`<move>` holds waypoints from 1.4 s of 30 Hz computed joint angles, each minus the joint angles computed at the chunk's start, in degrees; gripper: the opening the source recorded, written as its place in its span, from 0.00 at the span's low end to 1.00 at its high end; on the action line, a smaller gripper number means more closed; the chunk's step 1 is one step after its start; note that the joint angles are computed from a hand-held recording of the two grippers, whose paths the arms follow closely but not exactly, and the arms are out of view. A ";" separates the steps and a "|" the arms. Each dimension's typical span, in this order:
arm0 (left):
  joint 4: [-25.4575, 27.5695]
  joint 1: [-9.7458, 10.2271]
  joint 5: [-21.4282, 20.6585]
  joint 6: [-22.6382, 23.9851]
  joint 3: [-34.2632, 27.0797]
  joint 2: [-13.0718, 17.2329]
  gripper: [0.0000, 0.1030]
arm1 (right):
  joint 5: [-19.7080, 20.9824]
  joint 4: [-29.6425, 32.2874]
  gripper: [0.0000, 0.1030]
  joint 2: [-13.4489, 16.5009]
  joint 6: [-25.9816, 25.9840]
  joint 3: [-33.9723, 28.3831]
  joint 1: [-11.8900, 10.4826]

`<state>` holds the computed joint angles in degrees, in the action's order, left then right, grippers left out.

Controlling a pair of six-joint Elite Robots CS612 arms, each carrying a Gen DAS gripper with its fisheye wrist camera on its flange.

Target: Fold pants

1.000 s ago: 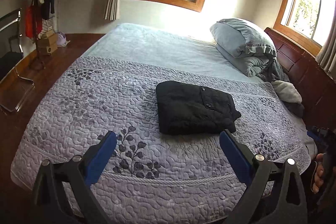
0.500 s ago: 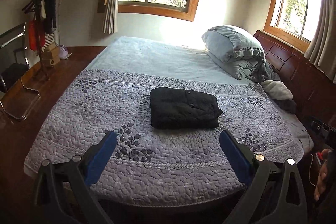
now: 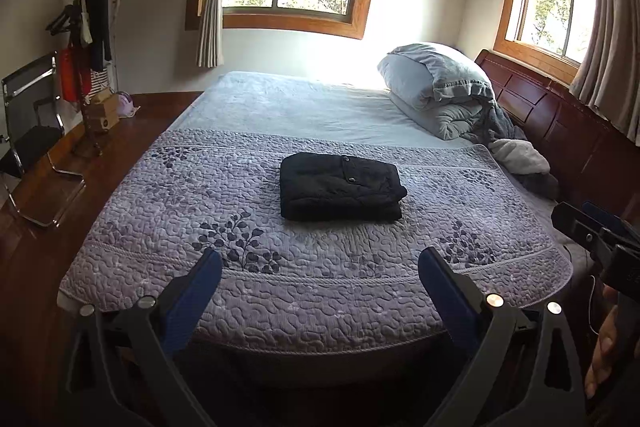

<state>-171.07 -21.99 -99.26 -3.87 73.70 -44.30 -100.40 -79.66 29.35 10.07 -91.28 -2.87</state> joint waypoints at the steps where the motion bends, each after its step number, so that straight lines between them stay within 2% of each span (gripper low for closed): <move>1: -0.81 -0.13 0.48 -0.11 0.80 -0.38 0.96 | -0.19 0.20 0.95 0.18 0.15 -0.31 0.15; 6: -4.10 -0.76 3.23 -0.34 3.72 -2.00 0.96 | 1.67 1.86 0.95 0.65 1.43 -1.72 0.38; 13: -7.87 -1.30 4.19 0.61 5.71 -3.26 0.96 | 1.49 1.49 0.95 0.75 1.12 -2.64 0.98; 17: -7.15 -1.58 4.31 1.06 5.90 -3.67 0.96 | 1.78 1.51 0.95 1.00 1.40 -3.01 1.02; 22: -6.25 -2.51 9.02 1.43 6.49 -4.12 0.96 | 2.64 1.89 0.95 1.15 1.66 -2.98 0.91; 26: -5.52 -2.24 7.19 0.26 6.15 -4.07 0.96 | 3.03 1.84 0.95 1.11 1.55 -2.79 0.88; 33: -4.14 -2.31 7.79 0.40 5.27 -3.69 0.96 | 2.18 1.97 0.95 1.00 0.37 -2.12 1.10; 42: -3.18 -2.23 8.25 -0.67 4.59 -3.25 0.96 | 3.01 1.79 0.95 1.11 -0.08 -1.42 0.90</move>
